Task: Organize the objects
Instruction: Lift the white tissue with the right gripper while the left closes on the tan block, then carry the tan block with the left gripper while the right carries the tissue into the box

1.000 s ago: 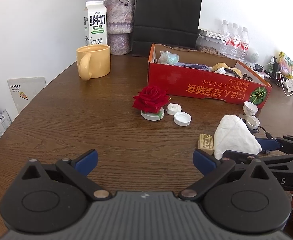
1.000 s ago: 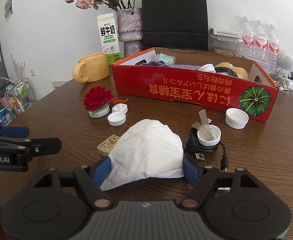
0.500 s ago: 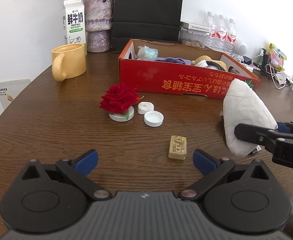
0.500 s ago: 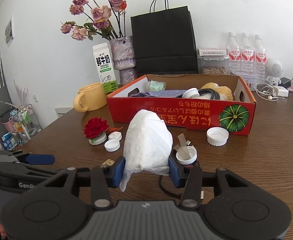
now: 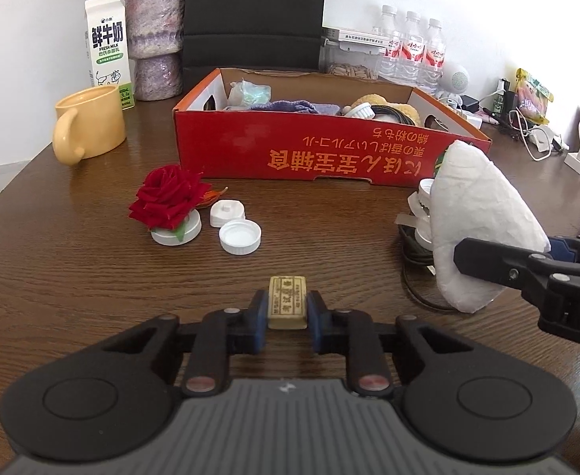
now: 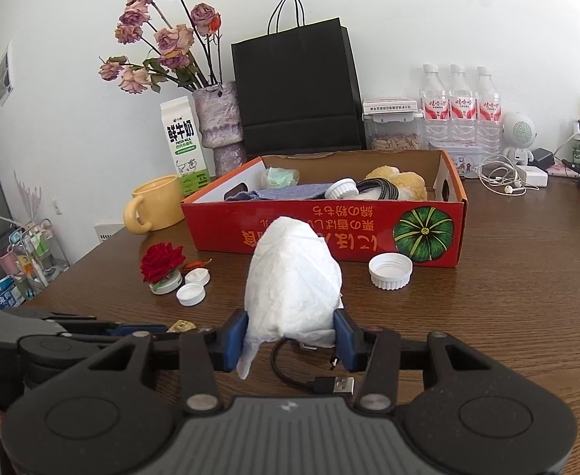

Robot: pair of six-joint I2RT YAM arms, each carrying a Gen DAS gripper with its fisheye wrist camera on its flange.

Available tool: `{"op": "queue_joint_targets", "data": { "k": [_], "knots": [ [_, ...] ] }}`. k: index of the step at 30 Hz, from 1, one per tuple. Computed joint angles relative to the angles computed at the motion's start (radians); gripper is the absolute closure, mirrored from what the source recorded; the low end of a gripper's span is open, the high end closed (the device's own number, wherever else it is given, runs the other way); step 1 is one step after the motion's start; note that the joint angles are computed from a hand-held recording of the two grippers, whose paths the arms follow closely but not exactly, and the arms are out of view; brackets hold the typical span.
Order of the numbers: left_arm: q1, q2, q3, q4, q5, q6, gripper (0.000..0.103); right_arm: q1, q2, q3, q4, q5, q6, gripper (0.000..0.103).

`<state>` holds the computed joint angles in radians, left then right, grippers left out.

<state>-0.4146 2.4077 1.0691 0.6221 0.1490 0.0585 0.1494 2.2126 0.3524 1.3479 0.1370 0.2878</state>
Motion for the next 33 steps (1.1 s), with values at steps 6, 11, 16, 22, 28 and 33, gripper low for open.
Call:
{"op": "queue_joint_targets", "data": {
  "k": [6, 11, 16, 22, 28, 33],
  "knots": [
    [-0.003, -0.028, -0.014, 0.01, -0.013, -0.001, 0.082, -0.004, 0.004, -0.001, 0.013, -0.009, -0.004, 0.058],
    [-0.004, -0.059, -0.018, 0.021, -0.01, -0.01, 0.081, -0.008, -0.022, 0.004, 0.003, -0.006, -0.014, 0.058],
    [-0.005, -0.09, -0.001, 0.023, -0.006, -0.035, 0.081, -0.009, -0.061, 0.014, -0.018, 0.001, -0.03, 0.058],
    [-0.01, -0.106, 0.052, 0.015, -0.007, -0.066, 0.081, -0.022, -0.104, 0.058, -0.072, -0.004, -0.059, 0.058],
    [-0.016, -0.082, 0.153, -0.018, -0.016, -0.092, 0.081, -0.054, -0.11, 0.144, -0.136, -0.026, -0.099, 0.058],
    [-0.022, -0.032, 0.276, -0.06, -0.021, -0.111, 0.081, -0.094, -0.092, 0.245, -0.194, -0.055, -0.113, 0.058]
  ]
}}
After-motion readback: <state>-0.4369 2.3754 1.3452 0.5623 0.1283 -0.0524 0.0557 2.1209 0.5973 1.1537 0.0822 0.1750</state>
